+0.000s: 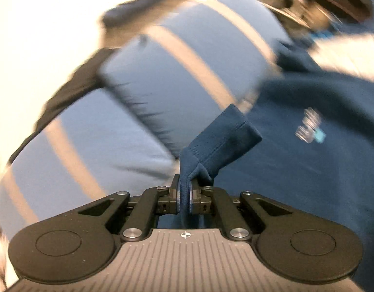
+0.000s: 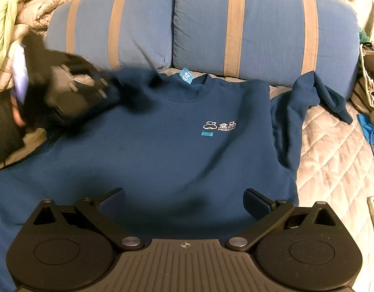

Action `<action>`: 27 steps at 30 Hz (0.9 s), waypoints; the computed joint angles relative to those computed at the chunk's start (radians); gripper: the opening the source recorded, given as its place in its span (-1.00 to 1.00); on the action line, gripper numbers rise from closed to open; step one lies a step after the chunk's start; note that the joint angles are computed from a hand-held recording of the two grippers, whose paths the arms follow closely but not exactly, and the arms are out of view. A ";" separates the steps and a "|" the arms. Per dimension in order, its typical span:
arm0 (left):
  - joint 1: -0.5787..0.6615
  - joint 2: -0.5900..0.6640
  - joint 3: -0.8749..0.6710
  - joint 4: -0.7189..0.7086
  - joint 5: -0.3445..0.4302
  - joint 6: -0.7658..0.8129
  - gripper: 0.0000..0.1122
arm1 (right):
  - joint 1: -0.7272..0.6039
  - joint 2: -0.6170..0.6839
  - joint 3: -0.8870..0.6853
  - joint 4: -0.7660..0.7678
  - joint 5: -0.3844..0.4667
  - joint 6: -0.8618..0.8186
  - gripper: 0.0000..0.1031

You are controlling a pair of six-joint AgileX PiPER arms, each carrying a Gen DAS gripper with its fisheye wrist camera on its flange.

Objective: Fold clothes
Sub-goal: 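Pull the held sleeve outward from the body with the left gripper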

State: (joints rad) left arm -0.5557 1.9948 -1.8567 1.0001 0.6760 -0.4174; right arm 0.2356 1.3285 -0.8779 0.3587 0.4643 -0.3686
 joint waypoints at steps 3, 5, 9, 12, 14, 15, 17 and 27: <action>0.043 -0.108 0.072 0.053 0.003 -0.160 -0.88 | 0.010 0.002 -0.004 -0.036 0.000 0.035 0.98; 0.067 -0.183 0.138 0.130 0.018 -0.267 -0.88 | 0.017 0.002 -0.005 -0.056 0.000 0.051 0.97; 0.145 -0.344 0.280 0.235 0.041 -0.391 -0.88 | 0.013 -0.002 -0.002 -0.057 0.002 0.054 0.96; 0.213 -0.448 0.366 0.260 0.073 -0.441 -0.88 | 0.014 0.001 -0.007 -0.070 0.008 0.069 0.96; 0.266 -0.529 0.444 0.289 0.101 -0.496 -0.88 | 0.022 0.002 -0.011 -0.096 0.009 0.095 0.96; 0.295 -0.570 0.486 0.304 0.110 -0.521 -0.88 | 0.028 0.003 -0.013 -0.113 0.009 0.113 0.96; 0.359 -0.643 0.575 0.329 0.135 -0.578 -0.88 | 0.040 0.005 -0.016 -0.150 0.009 0.151 0.96; 0.770 -0.828 0.985 -0.051 0.083 -0.599 -0.06 | 0.061 0.019 -0.034 -0.223 0.026 0.229 0.95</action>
